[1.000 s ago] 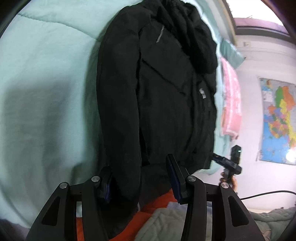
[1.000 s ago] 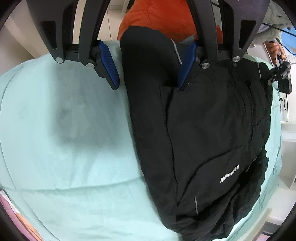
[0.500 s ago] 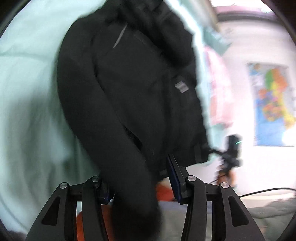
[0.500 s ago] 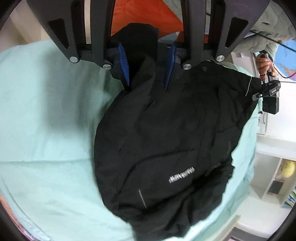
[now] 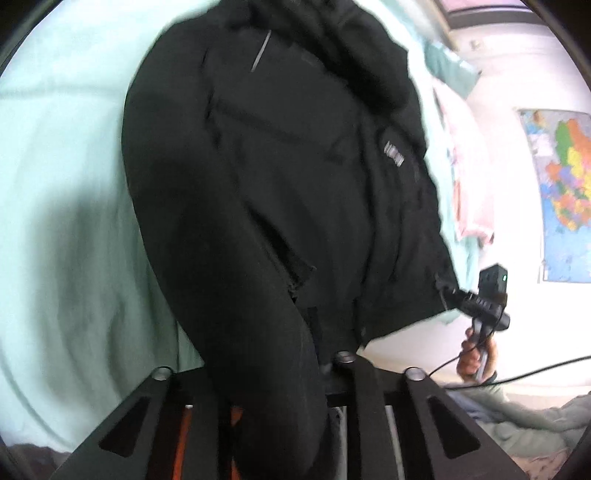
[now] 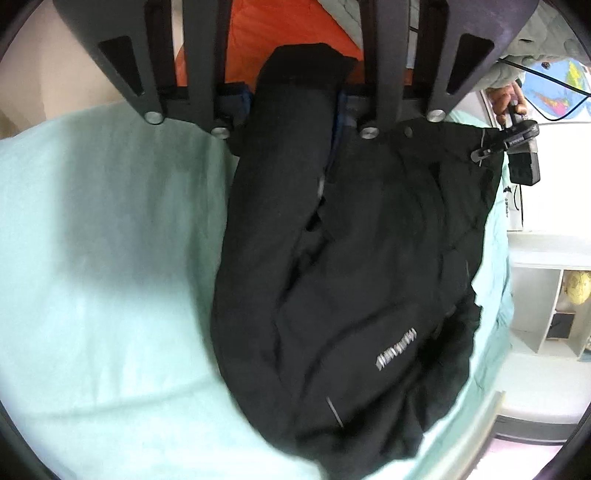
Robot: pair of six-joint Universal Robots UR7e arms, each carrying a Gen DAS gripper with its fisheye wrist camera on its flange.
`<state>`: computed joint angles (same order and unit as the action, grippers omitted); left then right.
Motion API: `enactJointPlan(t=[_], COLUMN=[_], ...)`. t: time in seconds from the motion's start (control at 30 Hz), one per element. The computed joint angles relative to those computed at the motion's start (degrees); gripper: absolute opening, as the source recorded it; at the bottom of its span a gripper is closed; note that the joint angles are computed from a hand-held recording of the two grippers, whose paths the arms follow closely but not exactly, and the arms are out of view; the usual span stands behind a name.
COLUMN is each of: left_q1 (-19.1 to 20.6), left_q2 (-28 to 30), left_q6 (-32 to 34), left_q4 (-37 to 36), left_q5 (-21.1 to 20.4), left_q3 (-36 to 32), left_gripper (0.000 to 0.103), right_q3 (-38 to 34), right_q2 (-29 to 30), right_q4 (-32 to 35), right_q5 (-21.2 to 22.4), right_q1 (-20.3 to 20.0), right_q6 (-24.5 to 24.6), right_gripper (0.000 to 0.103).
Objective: Fold large clothes
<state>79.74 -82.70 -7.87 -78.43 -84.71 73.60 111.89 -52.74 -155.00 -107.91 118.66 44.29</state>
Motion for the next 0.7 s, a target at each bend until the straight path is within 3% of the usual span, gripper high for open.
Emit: enactJointPlan(t=[0.33, 0.7], left_q1=[-1.6, -2.0], left_q2=[4.2, 12.4], left_q6=[1.6, 0.5], left_q4=[-5.8, -9.8], left_q5=[-5.0, -6.8], left_q3=[-9.5, -23.4], left_gripper=[0.013, 0.013], right_q3=[-11.6, -22.3], right_q2=[1.8, 4.2], right_q4=[3.3, -0.4], right_q5=[-6.2, -7.7], right_q1=[4.1, 2.6], right_q6=[-6.9, -12.4], right_gripper=[0.024, 0.024])
